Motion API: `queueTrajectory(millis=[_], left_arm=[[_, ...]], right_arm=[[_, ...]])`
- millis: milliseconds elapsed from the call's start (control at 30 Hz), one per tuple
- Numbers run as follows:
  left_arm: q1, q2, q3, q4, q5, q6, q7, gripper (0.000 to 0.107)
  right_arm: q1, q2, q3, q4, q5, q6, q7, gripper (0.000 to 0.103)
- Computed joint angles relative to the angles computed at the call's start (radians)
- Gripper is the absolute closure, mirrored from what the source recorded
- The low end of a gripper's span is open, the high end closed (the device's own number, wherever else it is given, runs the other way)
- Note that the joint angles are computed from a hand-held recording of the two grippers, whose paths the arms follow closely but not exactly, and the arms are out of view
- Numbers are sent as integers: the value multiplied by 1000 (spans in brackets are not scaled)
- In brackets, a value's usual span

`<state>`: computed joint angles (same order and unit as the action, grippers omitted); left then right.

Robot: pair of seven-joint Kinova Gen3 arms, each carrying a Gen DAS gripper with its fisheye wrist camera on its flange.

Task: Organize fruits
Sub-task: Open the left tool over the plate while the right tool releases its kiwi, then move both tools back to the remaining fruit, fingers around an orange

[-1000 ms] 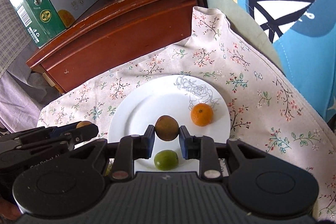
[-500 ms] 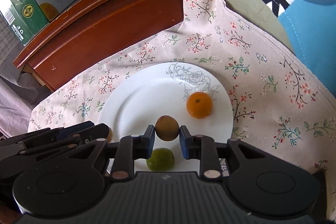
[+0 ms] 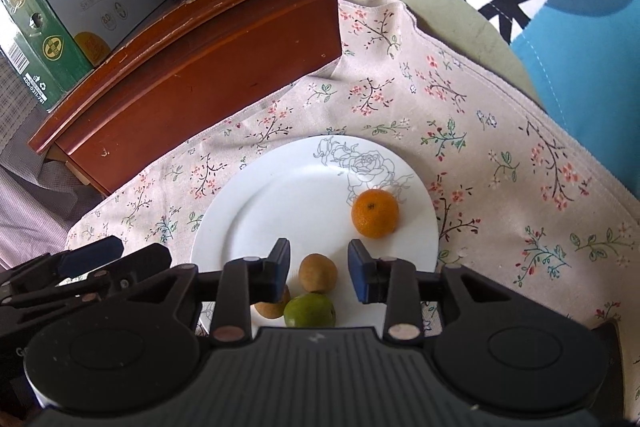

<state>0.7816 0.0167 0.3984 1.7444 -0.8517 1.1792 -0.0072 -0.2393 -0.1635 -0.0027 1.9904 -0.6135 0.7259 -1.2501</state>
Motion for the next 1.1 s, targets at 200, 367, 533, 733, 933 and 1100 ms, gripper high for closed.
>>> queueTrajectory(millis=[200,367,533,733,933,1100], left_arm=[[-7,-46,21,1,45,84,-5,36],[-14,-70,58,-5,60,175,14,36],[-31,-102,96,-3,98,214,26,34],[-27,-121,133,9,137,247,53,34],[-24,-135,167,32,191,275,98,34],[-25,-149,180,58,229,297,145,33]], right_arm=[[-17,-26,12,-2,-29,36,55,69],[-30,-49,-3,-3,-8,51,59,66],[-45,-64,-4,-4,3,79,58,66],[-67,-95,-3,8,7,111,83,66],[-80,-119,-1,25,1,132,90,66],[-85,-137,5,45,-11,151,82,66]])
